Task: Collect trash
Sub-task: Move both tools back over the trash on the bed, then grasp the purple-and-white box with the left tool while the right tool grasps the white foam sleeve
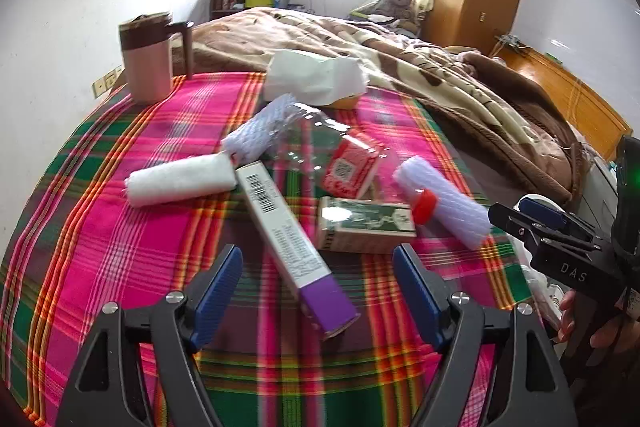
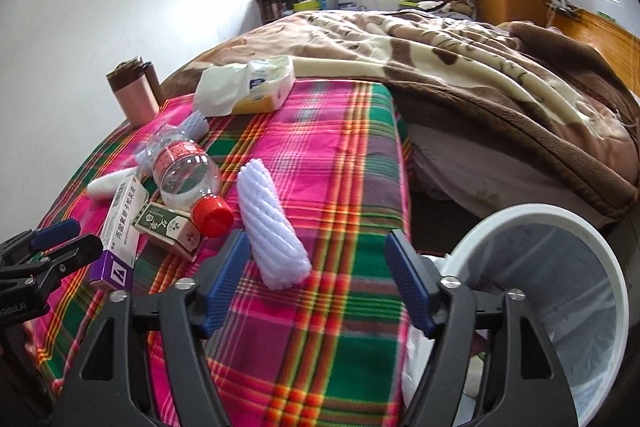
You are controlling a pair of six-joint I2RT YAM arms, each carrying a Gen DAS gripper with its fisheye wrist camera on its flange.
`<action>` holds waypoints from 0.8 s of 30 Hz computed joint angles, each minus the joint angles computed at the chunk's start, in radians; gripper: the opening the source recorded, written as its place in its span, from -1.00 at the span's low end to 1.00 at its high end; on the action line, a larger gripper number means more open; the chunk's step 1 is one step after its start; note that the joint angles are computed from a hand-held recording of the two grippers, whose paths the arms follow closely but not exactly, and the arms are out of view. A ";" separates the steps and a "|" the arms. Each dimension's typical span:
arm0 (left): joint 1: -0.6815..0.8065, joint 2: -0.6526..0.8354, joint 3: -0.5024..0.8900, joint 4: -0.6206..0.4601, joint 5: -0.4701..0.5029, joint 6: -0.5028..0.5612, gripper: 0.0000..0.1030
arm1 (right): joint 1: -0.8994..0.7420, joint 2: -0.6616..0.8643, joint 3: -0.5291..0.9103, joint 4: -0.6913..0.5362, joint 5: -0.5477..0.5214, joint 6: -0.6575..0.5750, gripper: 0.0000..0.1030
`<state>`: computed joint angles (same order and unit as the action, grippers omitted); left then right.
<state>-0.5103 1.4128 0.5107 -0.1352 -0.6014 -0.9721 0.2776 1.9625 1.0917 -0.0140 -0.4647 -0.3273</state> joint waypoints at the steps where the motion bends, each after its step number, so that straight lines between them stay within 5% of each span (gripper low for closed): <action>1: 0.008 -0.002 -0.009 -0.001 0.004 -0.004 0.59 | 0.007 0.009 0.014 -0.012 0.006 -0.002 0.44; 13: 0.169 0.083 -0.042 0.120 0.157 0.062 0.60 | 0.067 0.125 0.179 -0.123 0.078 -0.007 0.44; 24: 0.218 0.135 0.002 0.026 0.144 0.099 0.60 | 0.095 0.181 0.260 -0.198 0.079 -0.041 0.43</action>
